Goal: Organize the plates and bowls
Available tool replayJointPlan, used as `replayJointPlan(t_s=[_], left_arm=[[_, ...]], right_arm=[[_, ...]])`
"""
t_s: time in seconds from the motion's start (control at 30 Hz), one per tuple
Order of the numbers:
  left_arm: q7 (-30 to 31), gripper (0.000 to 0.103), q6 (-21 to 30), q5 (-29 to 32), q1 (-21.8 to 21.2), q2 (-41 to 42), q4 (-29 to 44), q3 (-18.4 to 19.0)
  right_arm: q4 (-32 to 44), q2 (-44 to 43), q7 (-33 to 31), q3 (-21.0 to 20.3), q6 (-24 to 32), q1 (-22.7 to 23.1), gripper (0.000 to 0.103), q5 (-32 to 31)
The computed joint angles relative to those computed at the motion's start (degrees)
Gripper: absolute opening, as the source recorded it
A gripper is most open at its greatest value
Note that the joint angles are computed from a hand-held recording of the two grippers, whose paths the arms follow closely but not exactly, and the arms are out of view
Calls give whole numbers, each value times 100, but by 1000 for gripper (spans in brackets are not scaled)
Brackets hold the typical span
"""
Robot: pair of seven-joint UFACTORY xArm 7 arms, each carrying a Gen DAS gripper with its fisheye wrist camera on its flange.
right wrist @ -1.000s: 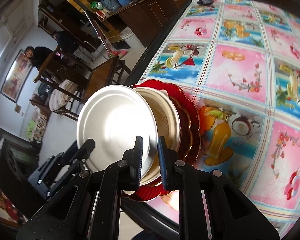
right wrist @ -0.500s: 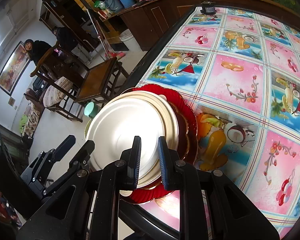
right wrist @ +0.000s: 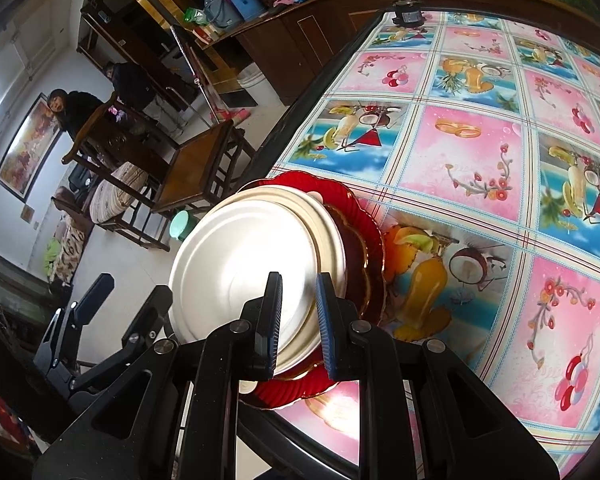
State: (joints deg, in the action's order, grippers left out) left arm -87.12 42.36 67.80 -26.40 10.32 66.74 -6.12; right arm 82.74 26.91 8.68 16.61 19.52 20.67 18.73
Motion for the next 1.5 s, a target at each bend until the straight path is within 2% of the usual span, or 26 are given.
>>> replayJointPlan(t_s=[0.27, 0.47, 0.53, 0.63, 0.7, 0.8, 0.93, 1.07, 1.23, 1.5], left_arm=[[-701, 82, -80, 444, -8, -161, -132, -15], [-1063, 83, -5, 739, 15, -221, -134, -93], [-1214, 87, 121, 846, -7, -238, -128, -120], [-1418, 94, 80, 1044, 0, -260, -142, -144], [-1508, 103, 82, 1124, -4, -242, -116, -165], [-1651, 103, -92, 1209, 23, -221, -85, -162], [-1782, 103, -194, 1274, -4, -164, 17, -171], [-1854, 103, -338, 1429, -54, -116, 125, -176], [-1923, 103, -552, 1485, -119, -46, 266, -172], [-1685, 103, -367, 1339, -345, 108, 511, -159]], right_arm=[[-500, -172, -640, 380, -516, -465, 17, 554], [-1189, -246, -1935, 1307, -1707, -1425, 17, 1387], [-1419, -231, -2071, 1478, -2159, -1665, 17, 1319], [-1642, -197, -1993, 1456, -2541, -1843, 17, 1097], [-1801, -116, -1949, 1699, -2792, -2232, 17, 991], [-1914, -168, -1688, 1383, -2898, -2150, 17, 877], [-2047, -279, -1434, 1170, -3035, -2111, 17, 633], [-2092, -367, -1224, 780, -3053, -1821, 17, 381], [-2220, -446, -916, 730, -3127, -1860, 17, 26], [-2360, -497, -372, 793, -3225, -2039, 17, -581]])
